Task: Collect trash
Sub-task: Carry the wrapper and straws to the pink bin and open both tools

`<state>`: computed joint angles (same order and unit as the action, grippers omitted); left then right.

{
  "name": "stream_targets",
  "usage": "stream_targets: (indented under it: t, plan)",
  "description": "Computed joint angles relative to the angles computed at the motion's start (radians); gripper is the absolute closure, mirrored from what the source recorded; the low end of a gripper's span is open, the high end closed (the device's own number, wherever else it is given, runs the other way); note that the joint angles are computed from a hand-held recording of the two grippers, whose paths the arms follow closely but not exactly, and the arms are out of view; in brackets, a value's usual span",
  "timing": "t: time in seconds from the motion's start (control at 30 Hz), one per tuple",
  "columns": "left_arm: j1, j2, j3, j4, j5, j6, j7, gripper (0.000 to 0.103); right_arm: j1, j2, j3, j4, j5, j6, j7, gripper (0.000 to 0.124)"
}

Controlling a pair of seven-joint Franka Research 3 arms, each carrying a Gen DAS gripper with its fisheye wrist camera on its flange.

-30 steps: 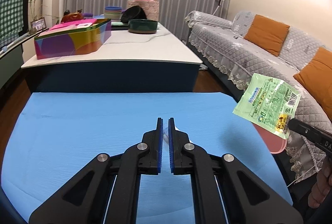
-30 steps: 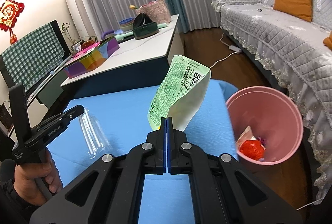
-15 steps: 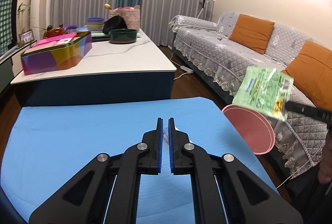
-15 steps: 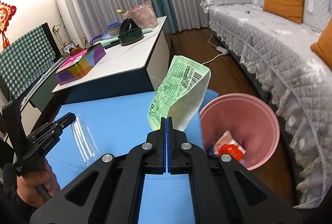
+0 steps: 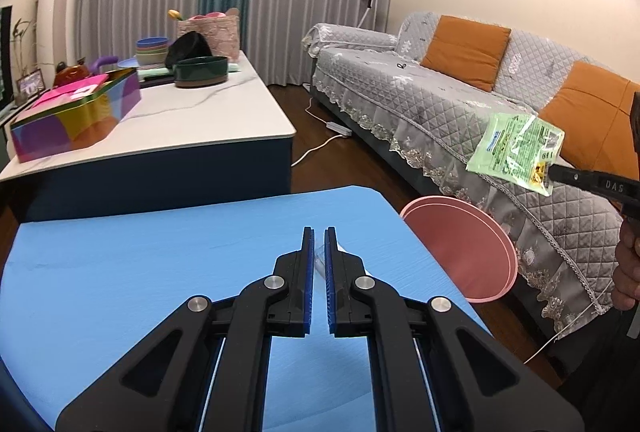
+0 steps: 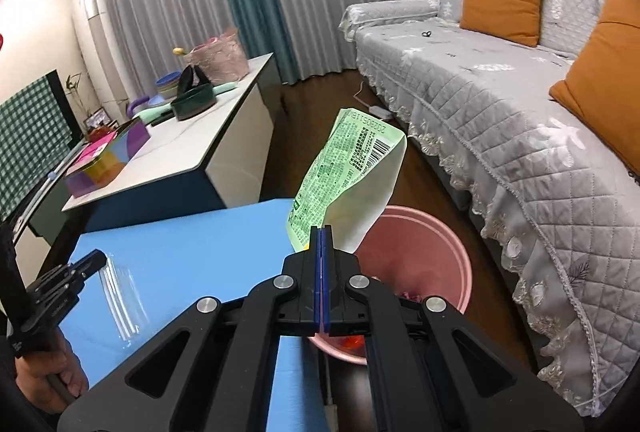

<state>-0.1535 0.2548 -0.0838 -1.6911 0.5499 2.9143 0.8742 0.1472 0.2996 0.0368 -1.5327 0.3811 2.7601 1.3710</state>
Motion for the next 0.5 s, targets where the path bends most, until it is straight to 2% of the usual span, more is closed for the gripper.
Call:
stream_targets:
  t: [0.17,0.3,0.4,0.5]
  plan:
    - [-0.015,0.087,-0.025,0.120,-0.038,-0.040,0.059,0.098,0.023,0.015,-0.048,0.005,-0.093,0.026,0.061,0.123]
    - [-0.025,0.173,-0.048,0.241,-0.092,-0.055,0.137,0.098,0.023,0.042,-0.061,0.030,-0.141,0.018,0.090,0.123]
    - [-0.043,0.255,-0.059,0.360,-0.133,-0.085,0.194,0.098,0.034,0.063,-0.087,0.048,-0.202,0.012,0.132,0.123]
    - [-0.068,0.358,-0.070,0.513,-0.170,-0.128,0.257,0.098,0.014,0.087,-0.079,0.078,-0.200,-0.015,0.140,0.123]
